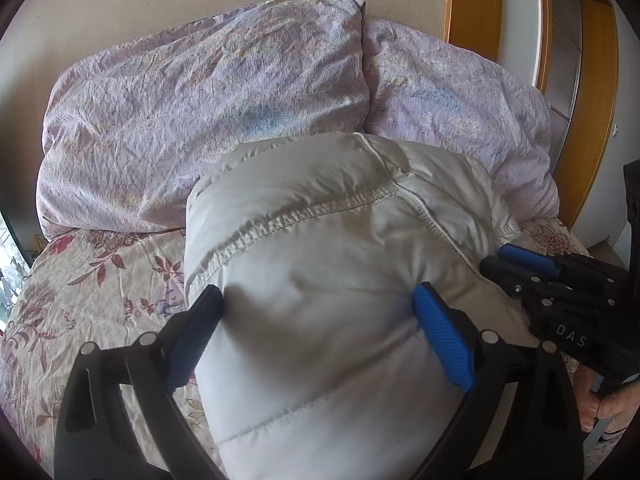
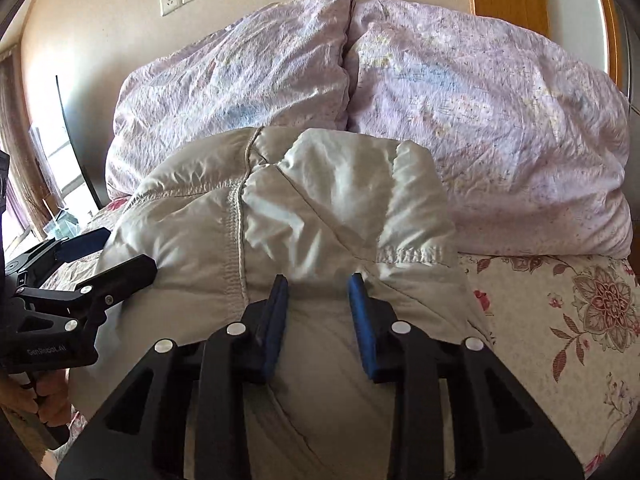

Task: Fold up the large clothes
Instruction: 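Lower the rolled bundle onto the bed and press it with both grippers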

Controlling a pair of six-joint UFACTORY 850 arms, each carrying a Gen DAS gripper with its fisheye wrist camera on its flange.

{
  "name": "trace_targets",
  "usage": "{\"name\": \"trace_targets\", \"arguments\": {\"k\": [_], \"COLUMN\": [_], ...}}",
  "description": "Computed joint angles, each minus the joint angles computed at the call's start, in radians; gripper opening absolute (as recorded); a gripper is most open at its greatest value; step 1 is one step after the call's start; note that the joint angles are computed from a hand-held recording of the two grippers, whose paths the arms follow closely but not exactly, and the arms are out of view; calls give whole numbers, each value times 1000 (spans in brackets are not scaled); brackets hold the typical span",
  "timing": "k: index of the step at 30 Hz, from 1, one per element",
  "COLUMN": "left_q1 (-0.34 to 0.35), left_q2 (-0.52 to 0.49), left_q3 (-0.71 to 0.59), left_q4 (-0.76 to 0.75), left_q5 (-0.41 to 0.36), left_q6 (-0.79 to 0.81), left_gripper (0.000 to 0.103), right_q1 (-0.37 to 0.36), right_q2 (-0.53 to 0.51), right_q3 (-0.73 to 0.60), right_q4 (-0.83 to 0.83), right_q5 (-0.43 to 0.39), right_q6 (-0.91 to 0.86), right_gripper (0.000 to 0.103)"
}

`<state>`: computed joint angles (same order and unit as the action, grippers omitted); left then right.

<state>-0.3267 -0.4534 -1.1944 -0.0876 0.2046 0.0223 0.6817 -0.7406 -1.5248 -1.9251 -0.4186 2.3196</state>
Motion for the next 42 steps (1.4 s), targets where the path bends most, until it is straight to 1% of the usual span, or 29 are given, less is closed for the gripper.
{"name": "trace_targets", "arguments": {"k": [2,5,7,10,13,21,30,33,36,38,39,40,41,42], "left_q1": [-8,-16,-20,-27,-27,-39,-50,-54,-55,-50,-47,-43,-39,-38], "left_q2": [-14,-35,-47,-63,-75,-96,-111,-112,-98,-70,-53,-34,-17,-1], "left_q3": [-11,-32,-42,-50,-51,-58,-54,-49,-42,-20,-3,15,33,51], "left_q4": [-123,-280,-358,-453,-434,-545,-573,-581,-590,-553,-519,-469,-420,-396], "left_q5": [0,-7,-8,5,12,50,98,122,120,99,91,82,78,81], "left_q6": [137,304,386,482,458,572,592,594,609,568,527,471,420,398], "left_gripper": [97,99,100,101,101,101,101,101,101,101,101,101,101,101], "right_q1": [-4,-11,-15,-21,-25,-30,-33,-29,-31,-29,-25,-19,-12,-6], "right_q2": [-29,-49,-56,-67,-77,-98,-113,-117,-96,-56,-29,-6,15,34], "right_q3": [-29,-37,-42,-61,-76,-98,-105,-105,-89,-48,-11,21,52,82], "right_q4": [32,25,35,98,132,142,85,60,74,75,17,-19,-45,-68], "right_q5": [-9,1,13,35,47,56,49,28,41,53,48,31,8,-9], "right_q6": [-51,-44,-57,-122,-161,-178,-119,-91,-89,-64,5,48,77,98], "right_gripper": [34,34,34,35,35,35,36,36,36,40,43,52,56,56]}}
